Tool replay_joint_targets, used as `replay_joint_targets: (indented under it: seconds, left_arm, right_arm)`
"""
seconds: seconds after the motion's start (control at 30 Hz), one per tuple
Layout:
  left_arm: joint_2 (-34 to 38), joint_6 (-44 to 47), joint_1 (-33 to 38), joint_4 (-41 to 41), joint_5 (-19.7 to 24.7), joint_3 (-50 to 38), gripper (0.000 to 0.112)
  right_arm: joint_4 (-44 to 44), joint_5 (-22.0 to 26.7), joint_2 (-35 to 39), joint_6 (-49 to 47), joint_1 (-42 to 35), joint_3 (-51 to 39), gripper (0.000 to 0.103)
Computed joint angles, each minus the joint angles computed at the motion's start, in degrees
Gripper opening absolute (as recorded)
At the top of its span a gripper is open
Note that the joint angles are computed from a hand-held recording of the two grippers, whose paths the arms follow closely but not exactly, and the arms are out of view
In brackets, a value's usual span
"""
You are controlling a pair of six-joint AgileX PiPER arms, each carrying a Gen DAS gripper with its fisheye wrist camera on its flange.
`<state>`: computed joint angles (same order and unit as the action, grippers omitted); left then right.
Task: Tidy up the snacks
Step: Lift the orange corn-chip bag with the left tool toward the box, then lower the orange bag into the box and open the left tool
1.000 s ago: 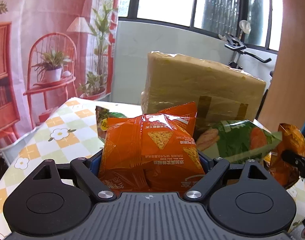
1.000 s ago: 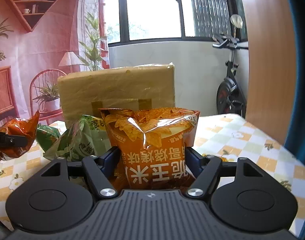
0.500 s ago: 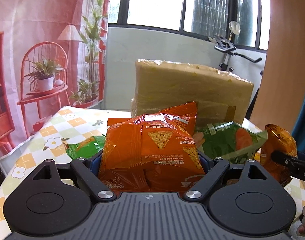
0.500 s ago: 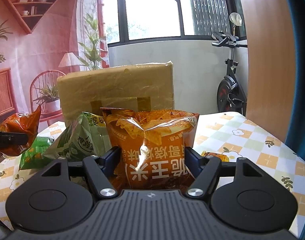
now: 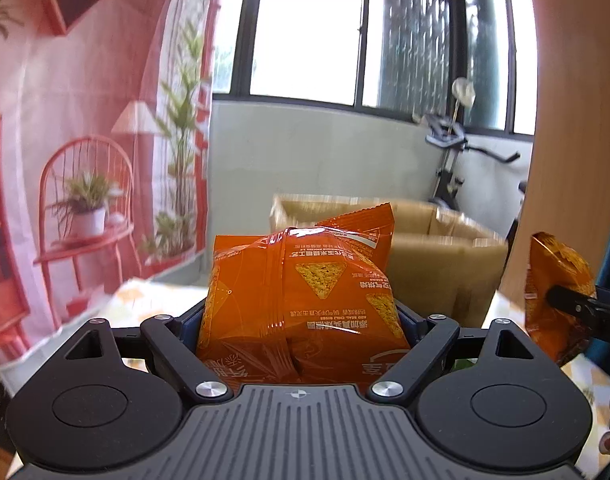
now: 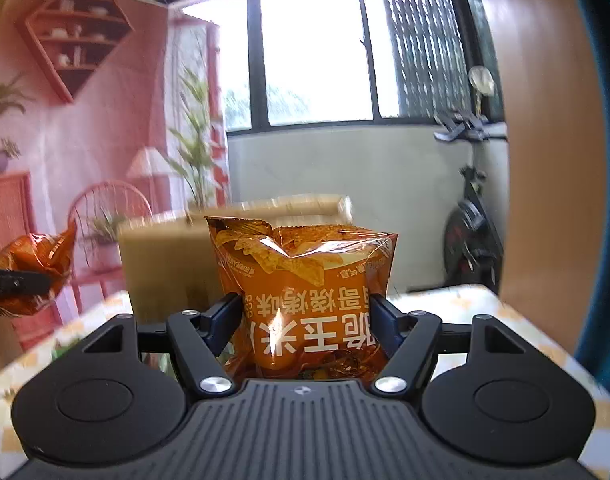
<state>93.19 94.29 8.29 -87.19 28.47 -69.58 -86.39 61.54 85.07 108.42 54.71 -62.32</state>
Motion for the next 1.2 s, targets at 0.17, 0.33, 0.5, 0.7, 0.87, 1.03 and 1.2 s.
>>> replay_joint_targets:
  seconds: [0.17,0.33,0.5,0.7,0.87,1.03,1.2]
  left_arm:
    - [2.90,-2.35,-2.11,0.25,-0.68,-6.68,0.089]
    - [5.82,-5.64,-4.26,1.22,-3.01,-11.51,0.089]
    - [9.27,-11.18,-6.03,6.02,-4.31,-17.39,0.089]
    - [15.41,-20.80,-8.81,14.73,-4.83,-27.57,0.089]
    - [23.01,-32.76,-10.78,26.41,-3.32,-40.01,0.089]
    - [32.39,-47.70,-12.93,42.97,0.62,-56.16,0.089]
    - [41.06,-59.89,-14.14,55.32,7.56,-71.48,0.089]
  right_arm:
    - [-4.44,-7.83,0.88,-3.77,-6.44,-5.45,0.071]
    - [-7.33,-15.03,3.45,-4.85,-12.54,-11.42,0.071]
    - [-8.39,-20.34,6.02,-5.39,-17.27,-15.32,0.071]
    - [-8.37,-27.23,10.11,-7.45,-22.92,-22.02,0.071]
    - [-5.31,-31.10,16.32,-11.20,-26.84,-30.42,0.071]
    - [4.73,-33.94,23.19,-19.28,-30.86,-39.85,0.071]
    - [19.69,-33.71,28.92,-35.81,-32.72,-48.84,0.071]
